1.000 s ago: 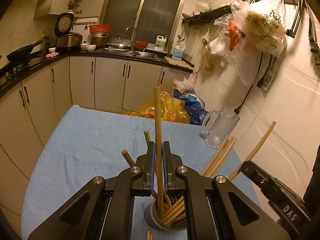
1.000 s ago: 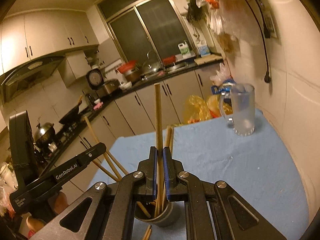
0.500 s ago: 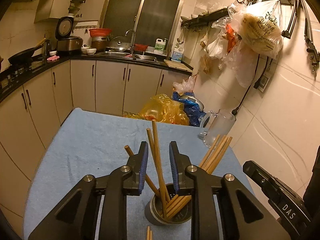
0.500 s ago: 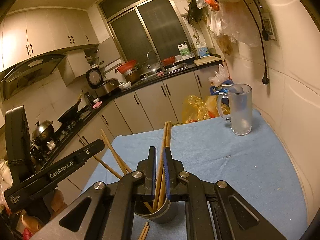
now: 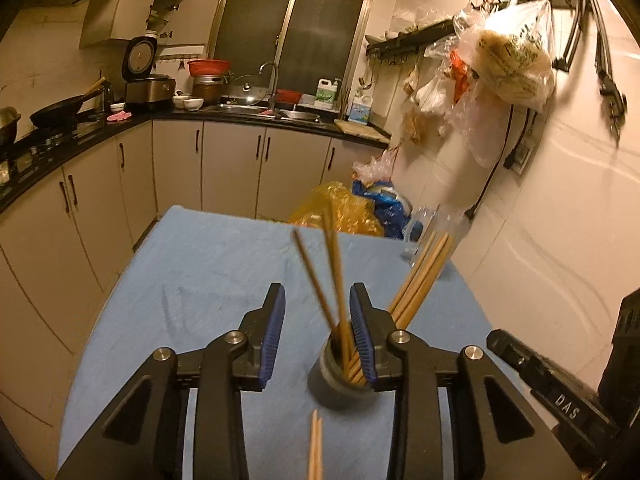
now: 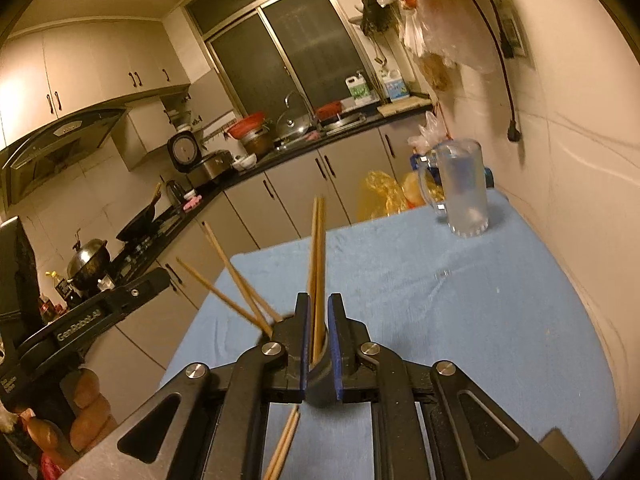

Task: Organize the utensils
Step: 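Move the open right gripper back over the remaining chopsticks, then lower the left gripper over the two chopsticks on the towel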

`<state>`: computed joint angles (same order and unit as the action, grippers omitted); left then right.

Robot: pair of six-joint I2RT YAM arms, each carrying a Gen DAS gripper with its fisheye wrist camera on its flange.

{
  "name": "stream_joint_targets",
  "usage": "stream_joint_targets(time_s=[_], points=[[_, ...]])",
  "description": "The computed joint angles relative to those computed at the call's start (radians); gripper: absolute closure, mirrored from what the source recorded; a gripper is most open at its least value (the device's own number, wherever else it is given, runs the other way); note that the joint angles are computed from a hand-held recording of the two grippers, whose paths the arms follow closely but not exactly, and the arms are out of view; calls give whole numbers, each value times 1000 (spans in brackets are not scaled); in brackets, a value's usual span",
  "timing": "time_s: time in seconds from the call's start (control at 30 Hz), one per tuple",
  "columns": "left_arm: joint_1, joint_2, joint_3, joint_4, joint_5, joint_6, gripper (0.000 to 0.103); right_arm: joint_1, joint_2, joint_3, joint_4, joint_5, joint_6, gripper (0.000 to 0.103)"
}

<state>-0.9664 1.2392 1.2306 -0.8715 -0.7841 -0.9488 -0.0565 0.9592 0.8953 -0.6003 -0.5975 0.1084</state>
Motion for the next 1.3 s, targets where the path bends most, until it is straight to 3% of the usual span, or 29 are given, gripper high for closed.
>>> stream_joint_targets(time_s=[0.3, 0.57, 0.83, 0.93, 1.1, 1.3], points=[[-112, -64, -214, -57, 40, -239, 71, -23, -89, -168, -68, 26, -76, 85], [-184, -74, -434, 32, 150, -426, 71, -31, -161, -362, -85, 48, -126, 84], [-296, 17, -474, 30, 131, -556, 71, 20, -272, -499, -46, 96, -116, 84], [-280, 22, -468, 60, 148, -516, 71, 10, -292, -503, -47, 83, -120, 84], [-194, -21, -499, 191, 266, -342, 71, -55, -251, -508, -45, 9, -152, 84], [-133, 60, -442, 218, 329, -228, 71, -102, -234, -508, -52, -40, -174, 84]])
